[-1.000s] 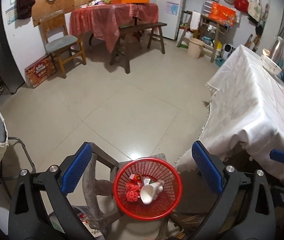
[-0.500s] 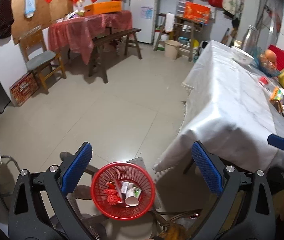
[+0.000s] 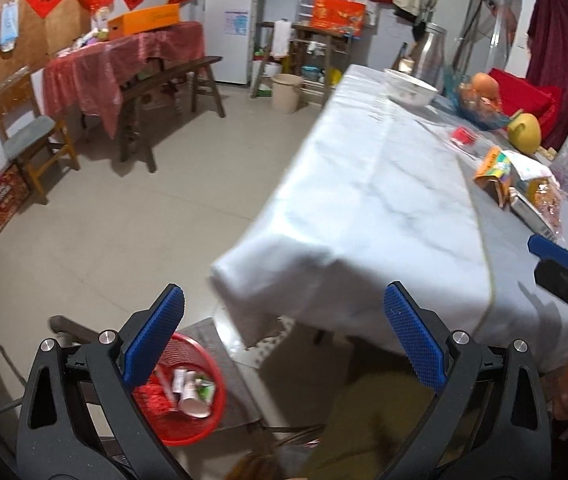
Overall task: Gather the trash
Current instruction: 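Return to the table and grasp the white medicine box with the right tool, then grasp the yellow-green-purple striped box with the left tool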
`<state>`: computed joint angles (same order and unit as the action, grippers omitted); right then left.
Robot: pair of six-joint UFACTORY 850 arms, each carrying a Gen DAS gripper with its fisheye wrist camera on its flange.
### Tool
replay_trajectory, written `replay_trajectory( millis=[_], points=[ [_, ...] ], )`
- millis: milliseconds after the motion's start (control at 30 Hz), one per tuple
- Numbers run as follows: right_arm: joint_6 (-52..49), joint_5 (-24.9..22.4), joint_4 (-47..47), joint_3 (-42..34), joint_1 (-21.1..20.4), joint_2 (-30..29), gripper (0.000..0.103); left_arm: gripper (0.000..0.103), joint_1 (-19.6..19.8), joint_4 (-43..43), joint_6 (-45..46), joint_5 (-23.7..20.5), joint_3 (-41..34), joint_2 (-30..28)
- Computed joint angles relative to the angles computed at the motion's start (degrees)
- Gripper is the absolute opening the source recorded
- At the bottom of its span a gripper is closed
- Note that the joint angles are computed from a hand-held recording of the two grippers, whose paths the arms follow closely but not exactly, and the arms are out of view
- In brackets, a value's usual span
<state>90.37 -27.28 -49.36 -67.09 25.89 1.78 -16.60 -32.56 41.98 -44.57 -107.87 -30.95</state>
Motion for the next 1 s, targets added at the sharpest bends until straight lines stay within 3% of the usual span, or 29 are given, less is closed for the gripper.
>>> replay_trajectory(
  millis=[233,400,500,600,633,833,867,900,933,967,1000],
  points=[
    [1.82,-4.45,-1.71,6.77,-5.42,5.99,0.086,0.096,-5.16,0.69,-1.10,-0.08,-2.29,-1.78],
    [-7.81,-4.63,7.68,9.46,-12.00,7.52,0.088,0.096,-8.50,0.89,-1.55,-1.54,-5.36,-4.12],
    [-16.11,-1.20,15.64,9.47,-14.85,7.57,0.090,0.096,-9.96,1.31,-1.89,-2.25,-6.91,-5.19],
    [-15.86,-9.96,9.26,6.23,-13.49,4.94,0.090,0.096,-11.22,1.72,-2.23,-2.54,-7.91,-5.91],
    [-18.05,-10.51,10.05,5.67,-13.65,4.25,0.091,0.096,-11.46,1.78,-2.28,-2.83,-8.45,-6.23],
    [-35.15,-5.47,25.75,5.90,-16.69,3.24,0.090,0.096,-13.58,3.13,-2.58,-5.00,-13.41,-9.26],
    [-37.30,-4.69,27.31,6.01,-16.95,3.24,0.083,0.096,-13.94,3.37,-2.61,-5.13,-13.97,-9.63],
    [-38.10,-5.44,27.58,5.79,-16.81,3.11,0.064,0.096,-14.53,3.80,-2.70,-5.56,-15.30,-10.46],
    [-38.73,-6.37,28.15,5.68,-16.58,3.02,0.052,0.096,-14.89,4.04,-2.68,-5.87,-16.24,-11.05],
    [-39.53,-5.38,29.72,6.47,-17.00,3.64,0.045,0.096,-15.37,4.37,-2.66,-6.18,-17.41,-11.76],
    [-38.96,-5.03,29.72,6.82,-17.09,4.19,0.045,0.096,-15.71,4.62,-2.62,-6.28,-18.11,-12.23]
  ],
)
